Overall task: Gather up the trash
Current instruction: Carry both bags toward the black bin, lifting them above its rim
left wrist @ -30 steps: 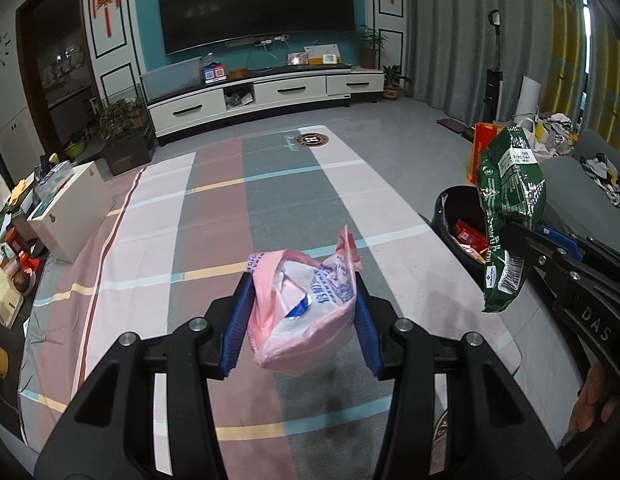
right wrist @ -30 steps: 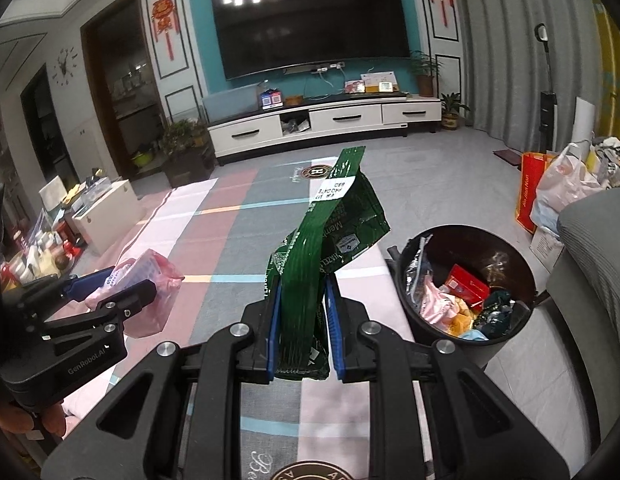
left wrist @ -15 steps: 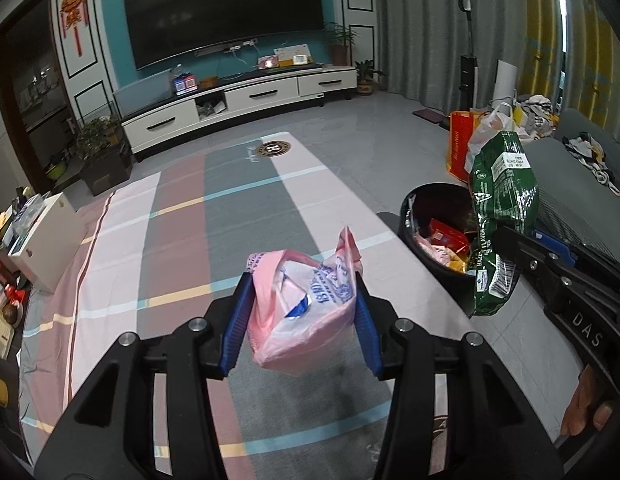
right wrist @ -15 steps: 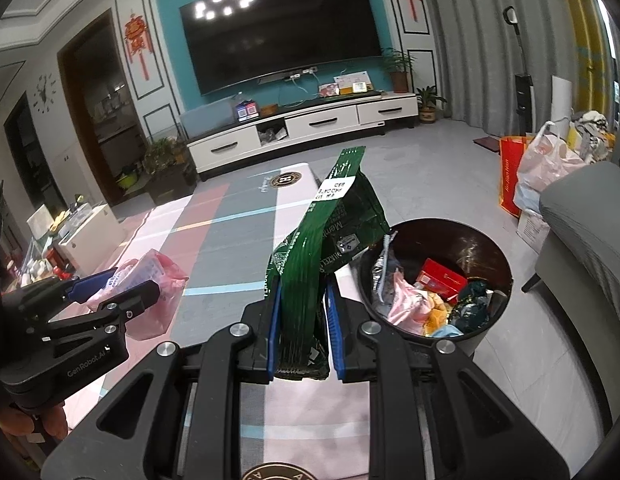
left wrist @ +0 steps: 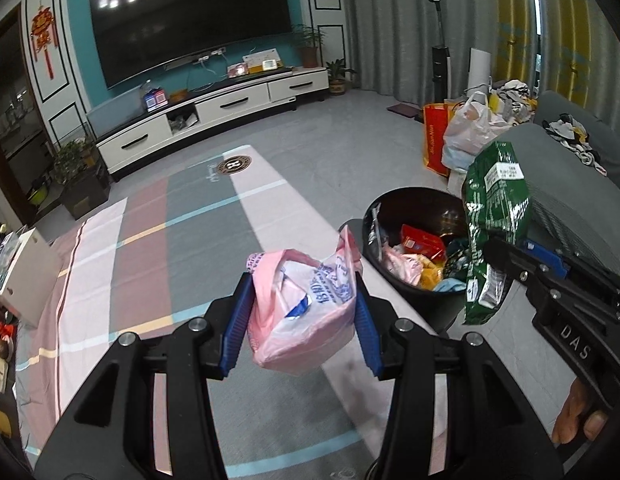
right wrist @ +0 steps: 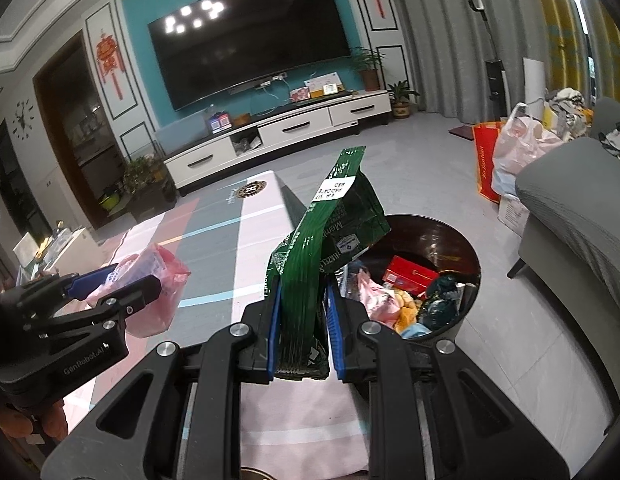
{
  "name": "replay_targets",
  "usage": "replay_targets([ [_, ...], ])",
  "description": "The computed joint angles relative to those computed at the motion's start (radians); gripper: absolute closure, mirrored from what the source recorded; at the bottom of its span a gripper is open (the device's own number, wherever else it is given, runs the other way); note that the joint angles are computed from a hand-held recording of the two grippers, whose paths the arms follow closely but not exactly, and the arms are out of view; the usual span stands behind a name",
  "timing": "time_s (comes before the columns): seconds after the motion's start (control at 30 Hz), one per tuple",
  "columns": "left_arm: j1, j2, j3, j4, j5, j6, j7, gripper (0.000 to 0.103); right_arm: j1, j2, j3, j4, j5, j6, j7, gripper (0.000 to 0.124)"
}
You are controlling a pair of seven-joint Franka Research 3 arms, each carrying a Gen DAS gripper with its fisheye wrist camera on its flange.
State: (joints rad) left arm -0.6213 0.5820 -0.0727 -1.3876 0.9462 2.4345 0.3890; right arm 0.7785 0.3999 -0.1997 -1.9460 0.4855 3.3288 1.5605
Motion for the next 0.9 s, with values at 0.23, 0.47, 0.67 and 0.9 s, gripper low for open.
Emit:
replay_targets([
  [0.23,-0.004,0.09,0.0,0.125,-0.054,0.008,0.082,0.054,-0.022,0.008,0.002,-0.004,0.017,0.005,0.011,0.102],
  [0.47,-0.019,0.161,0.019,0.227,-0.113,0.012,0.156,0.054,-0.054,0.02,0.017,0.001,0.022,0.002,0.023,0.102],
  [0.67,-0.029,0.232,0.033,0.334,-0.168,0.009,0.223,0.054,-0.061,0.032,0.01,0.006,0.024,-0.003,0.039,0.102],
  [0.9,-0.03,0.362,0.029,0.53,-0.27,0.007,0.351,0.054,-0.089,0.049,0.012,0.018,0.006,-0.024,0.075,0.102],
])
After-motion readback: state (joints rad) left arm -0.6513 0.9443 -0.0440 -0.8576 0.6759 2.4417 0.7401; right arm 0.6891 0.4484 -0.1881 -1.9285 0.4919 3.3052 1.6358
